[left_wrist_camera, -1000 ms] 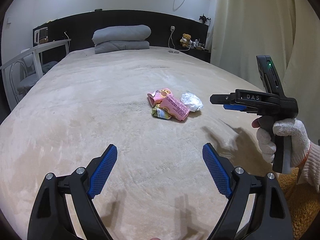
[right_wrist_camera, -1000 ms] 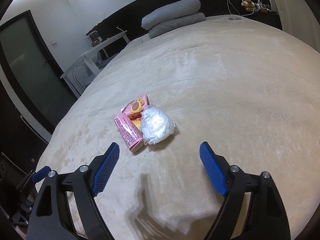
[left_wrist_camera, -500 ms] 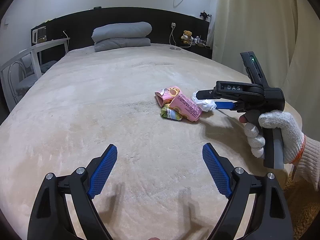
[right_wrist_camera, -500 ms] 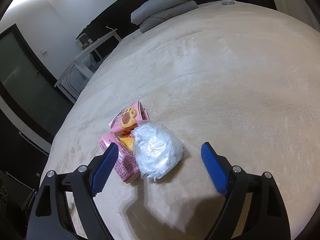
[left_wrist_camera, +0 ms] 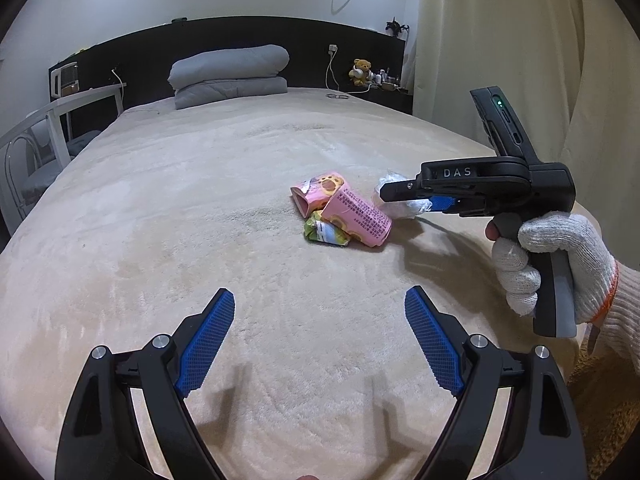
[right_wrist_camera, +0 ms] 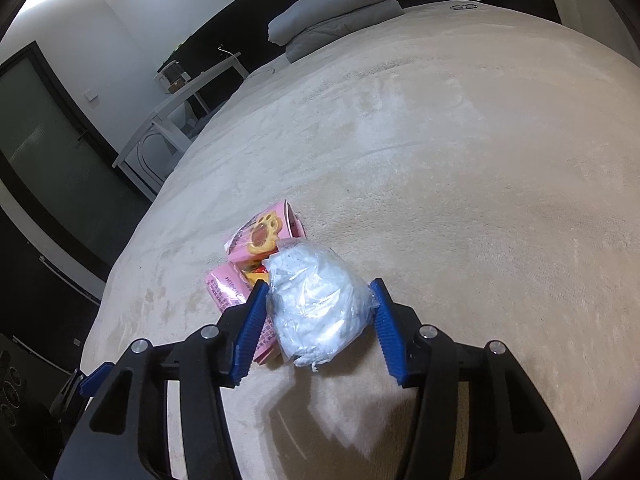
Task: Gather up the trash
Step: 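Grasp the small white bag with the right tool while the left tool grasps the pink carton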
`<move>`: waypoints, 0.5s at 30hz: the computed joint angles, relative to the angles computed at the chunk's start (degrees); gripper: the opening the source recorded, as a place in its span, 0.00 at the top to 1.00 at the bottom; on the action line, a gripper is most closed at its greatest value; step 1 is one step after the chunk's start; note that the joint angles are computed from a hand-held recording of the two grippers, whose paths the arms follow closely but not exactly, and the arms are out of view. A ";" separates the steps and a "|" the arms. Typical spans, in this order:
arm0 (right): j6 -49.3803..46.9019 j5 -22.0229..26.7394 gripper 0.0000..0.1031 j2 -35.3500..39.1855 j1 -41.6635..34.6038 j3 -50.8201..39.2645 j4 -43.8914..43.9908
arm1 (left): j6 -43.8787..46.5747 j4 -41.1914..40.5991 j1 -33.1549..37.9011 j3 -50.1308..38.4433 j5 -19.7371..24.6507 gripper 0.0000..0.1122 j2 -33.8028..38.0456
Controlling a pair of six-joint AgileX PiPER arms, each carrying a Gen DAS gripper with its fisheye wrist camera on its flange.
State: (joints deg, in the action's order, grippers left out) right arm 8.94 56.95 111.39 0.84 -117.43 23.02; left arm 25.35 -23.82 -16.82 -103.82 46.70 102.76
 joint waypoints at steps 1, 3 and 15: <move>-0.34 -0.01 0.49 -0.46 -0.20 0.31 0.24 | 0.07 -0.18 -0.29 -0.43 -0.06 0.24 0.29; -1.27 -0.45 0.49 -2.06 -0.78 2.11 1.34 | 0.32 -0.53 -0.99 -1.31 -0.33 0.24 0.95; -7.79 0.29 0.49 -9.88 -5.07 9.58 6.89 | -5.26 7.35 -7.06 -10.93 -1.04 0.24 8.83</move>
